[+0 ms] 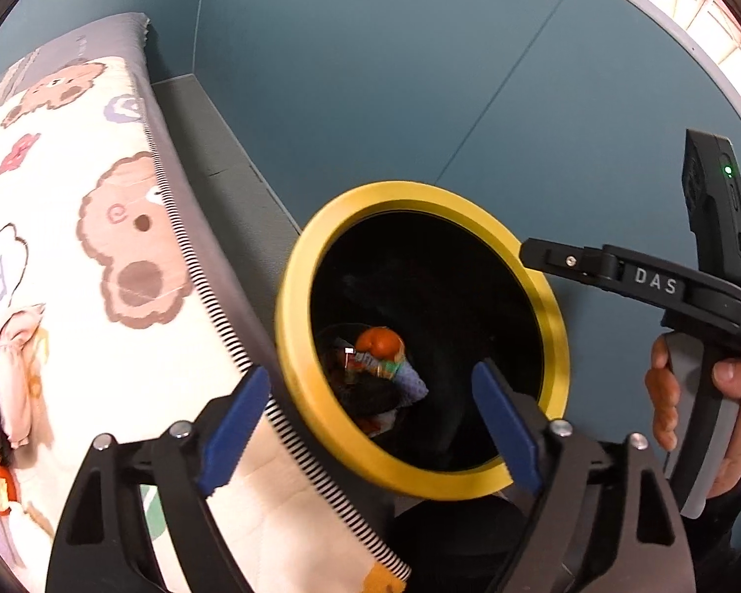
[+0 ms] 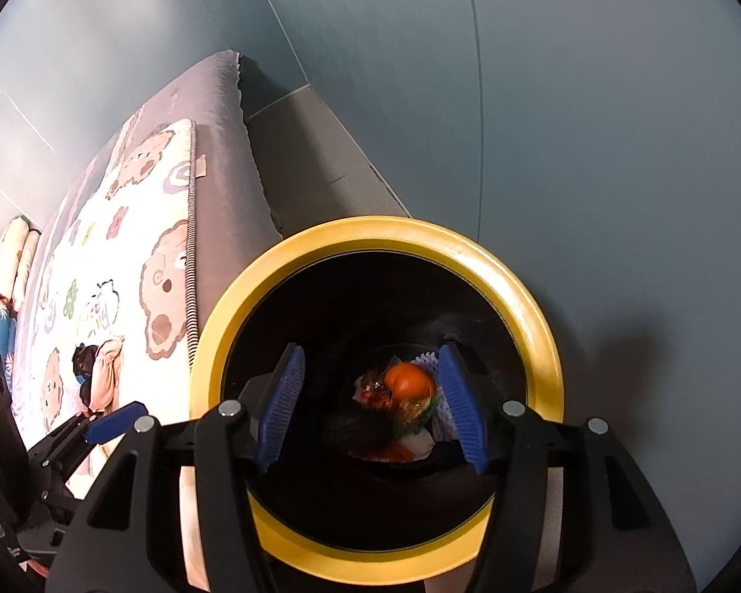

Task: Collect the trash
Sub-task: 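Move both tools back to the trash on the quilt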

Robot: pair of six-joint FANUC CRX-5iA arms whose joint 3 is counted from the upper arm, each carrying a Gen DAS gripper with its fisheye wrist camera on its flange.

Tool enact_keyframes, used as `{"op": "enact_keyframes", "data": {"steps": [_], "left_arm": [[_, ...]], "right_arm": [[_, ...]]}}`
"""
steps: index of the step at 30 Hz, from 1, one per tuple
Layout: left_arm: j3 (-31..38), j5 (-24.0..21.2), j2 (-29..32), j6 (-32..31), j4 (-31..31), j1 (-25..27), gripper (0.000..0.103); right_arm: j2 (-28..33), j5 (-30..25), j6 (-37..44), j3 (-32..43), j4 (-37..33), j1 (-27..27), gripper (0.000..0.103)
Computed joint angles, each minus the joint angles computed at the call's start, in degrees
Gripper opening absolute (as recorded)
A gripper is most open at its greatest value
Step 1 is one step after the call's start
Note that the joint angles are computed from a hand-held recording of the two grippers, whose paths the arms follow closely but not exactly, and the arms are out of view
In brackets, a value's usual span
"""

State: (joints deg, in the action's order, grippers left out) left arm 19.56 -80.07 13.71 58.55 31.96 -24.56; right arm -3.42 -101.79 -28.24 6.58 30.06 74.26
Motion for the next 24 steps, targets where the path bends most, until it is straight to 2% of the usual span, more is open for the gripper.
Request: {"op": "enact_keyframes", "data": {"steps": [12, 24], "left_arm": [[0.73, -0.93, -0.97, -0.87, -2.53, 6.13, 0.086], [0.81, -1.59, -1.7, -1.37, -4.53, 14.37, 0.086]], "right_arm": [[7.04, 2.58, 8.65, 8.95, -0.71, -1.94, 0.06], [19.39, 4.98, 21.93, 25.15, -2.61, -6.05, 0.061]]}}
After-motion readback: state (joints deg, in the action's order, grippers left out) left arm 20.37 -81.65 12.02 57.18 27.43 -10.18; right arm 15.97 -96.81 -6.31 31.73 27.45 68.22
